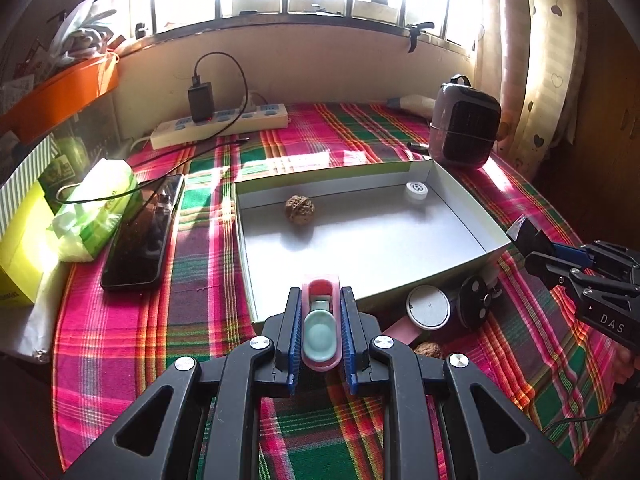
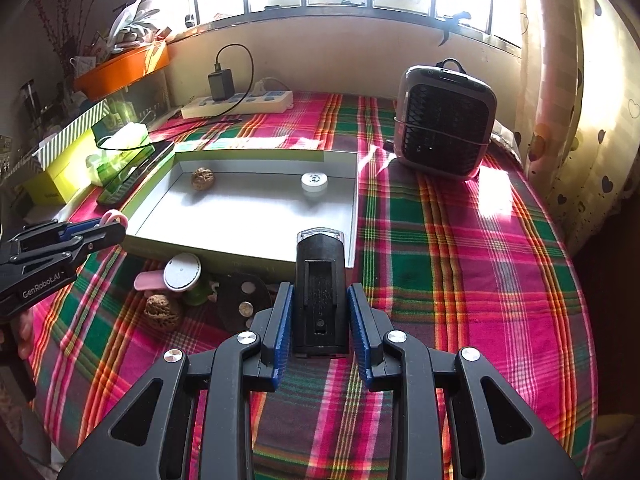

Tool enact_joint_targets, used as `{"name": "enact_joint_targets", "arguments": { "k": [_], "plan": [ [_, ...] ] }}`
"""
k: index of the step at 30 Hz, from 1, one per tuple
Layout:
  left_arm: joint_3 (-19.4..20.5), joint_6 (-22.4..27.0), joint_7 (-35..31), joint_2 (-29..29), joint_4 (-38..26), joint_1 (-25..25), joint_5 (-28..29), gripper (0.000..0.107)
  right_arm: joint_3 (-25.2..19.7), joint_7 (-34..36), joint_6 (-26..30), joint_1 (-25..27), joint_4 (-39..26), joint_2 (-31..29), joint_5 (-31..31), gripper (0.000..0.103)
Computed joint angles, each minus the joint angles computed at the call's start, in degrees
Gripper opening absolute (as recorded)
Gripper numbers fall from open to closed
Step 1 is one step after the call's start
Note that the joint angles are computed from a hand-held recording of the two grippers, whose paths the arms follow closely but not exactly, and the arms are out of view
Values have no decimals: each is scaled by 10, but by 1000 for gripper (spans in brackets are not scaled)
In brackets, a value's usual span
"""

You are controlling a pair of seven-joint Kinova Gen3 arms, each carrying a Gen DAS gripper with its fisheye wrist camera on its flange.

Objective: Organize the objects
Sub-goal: 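Carry the pink clip and black device over the lid with both grippers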

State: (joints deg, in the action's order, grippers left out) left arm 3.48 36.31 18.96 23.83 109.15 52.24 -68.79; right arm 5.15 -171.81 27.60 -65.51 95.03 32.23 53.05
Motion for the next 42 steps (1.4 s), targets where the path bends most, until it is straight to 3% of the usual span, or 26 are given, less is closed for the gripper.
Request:
{"name": "enact_joint_targets", "arguments": {
  "k": [5, 11, 25, 33, 42],
  "plan": [
    [-3, -3, -36, 8, -23, -13, 22, 16, -22, 61, -2, 30, -40, 15, -37, 29],
    [-18, -20, -71, 18, -43, -25, 40, 16, -44, 174, 11, 66, -113, 49, -123, 29],
    [-75, -63, -159, 54, -86, -38, 131, 16, -54, 367, 65, 107, -275, 133, -281, 29],
    [-96, -68, -212, 73, -108, -41, 189, 16, -50, 422, 117, 116, -358, 178, -341, 29],
    [-121, -68, -243, 91, -126, -31, 224, 16, -47, 453, 149, 119, -407, 209, -371, 29]
  ]
}}
